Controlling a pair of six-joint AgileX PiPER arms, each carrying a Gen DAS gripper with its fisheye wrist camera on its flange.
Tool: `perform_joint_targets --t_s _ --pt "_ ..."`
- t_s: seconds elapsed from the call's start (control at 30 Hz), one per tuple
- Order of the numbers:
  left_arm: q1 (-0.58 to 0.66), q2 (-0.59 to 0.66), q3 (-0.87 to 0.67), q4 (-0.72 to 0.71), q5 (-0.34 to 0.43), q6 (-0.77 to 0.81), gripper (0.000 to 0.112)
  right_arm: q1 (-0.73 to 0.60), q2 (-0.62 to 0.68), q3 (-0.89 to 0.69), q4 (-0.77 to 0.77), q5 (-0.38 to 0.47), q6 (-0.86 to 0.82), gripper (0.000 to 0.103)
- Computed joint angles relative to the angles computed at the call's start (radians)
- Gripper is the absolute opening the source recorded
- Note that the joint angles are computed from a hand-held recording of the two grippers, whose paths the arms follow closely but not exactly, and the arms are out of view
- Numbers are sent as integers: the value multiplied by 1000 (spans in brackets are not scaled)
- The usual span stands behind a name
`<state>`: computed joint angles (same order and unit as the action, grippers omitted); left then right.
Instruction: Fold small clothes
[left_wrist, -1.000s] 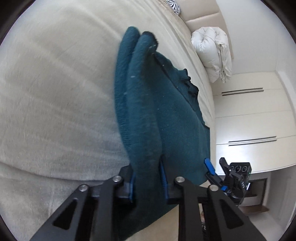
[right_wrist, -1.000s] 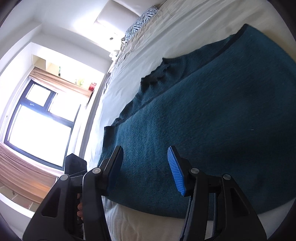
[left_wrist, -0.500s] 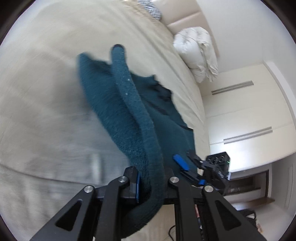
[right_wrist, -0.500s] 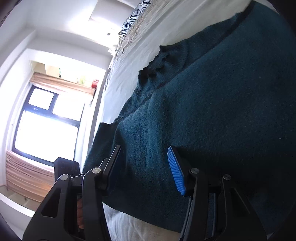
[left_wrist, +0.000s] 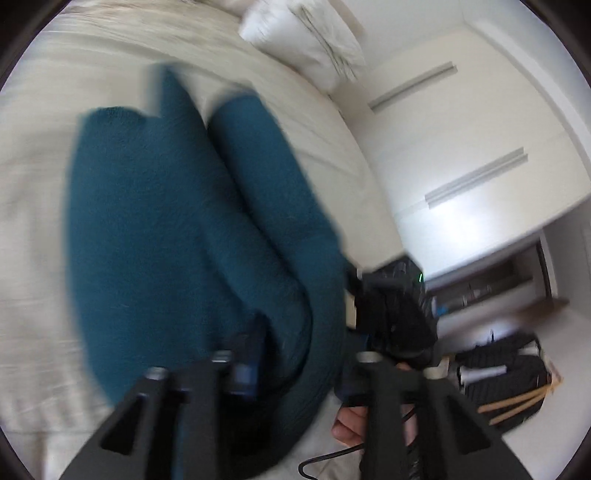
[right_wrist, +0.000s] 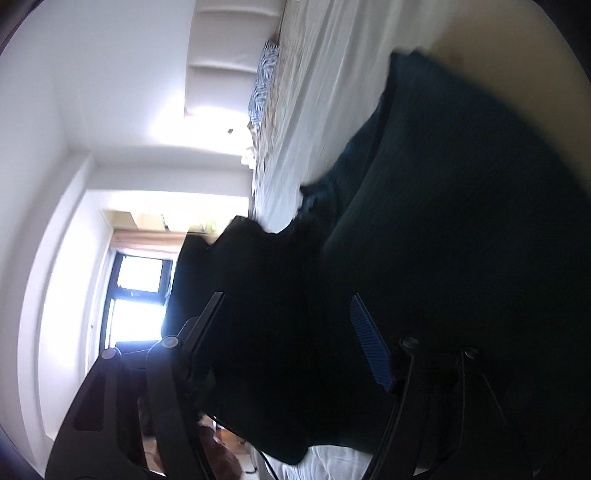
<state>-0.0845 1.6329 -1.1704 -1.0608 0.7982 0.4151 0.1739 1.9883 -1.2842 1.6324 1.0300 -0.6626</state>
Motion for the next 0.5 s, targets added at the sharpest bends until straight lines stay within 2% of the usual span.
perform_joint_targets --t_s 0.07,0.1,0.13,0.2,0.3,0.4,0.5 --pt "-15 17 28 -89 -5 72 51 -35 5 0 -11 14 14 68" --pt "-14 12 53 -138 -9 116 57 -47 8 -1 -18 22 16 70" --pt "-6 -5 81 -154 -21 138 60 -58 11 -9 -49 22 35 74" --pt "15 -34 114 -148 -40 140 65 -74 29 -18 -56 47 32 73" --pt "82 -81 181 -188 -19 195 67 -82 44 -32 -61 65 36 72" --pt "91 -98 198 -187 -42 177 67 -63 42 -81 -139 39 74 72" --pt "131 -127 264 -235 -24 225 67 1 34 -182 -337 -11 181 72"
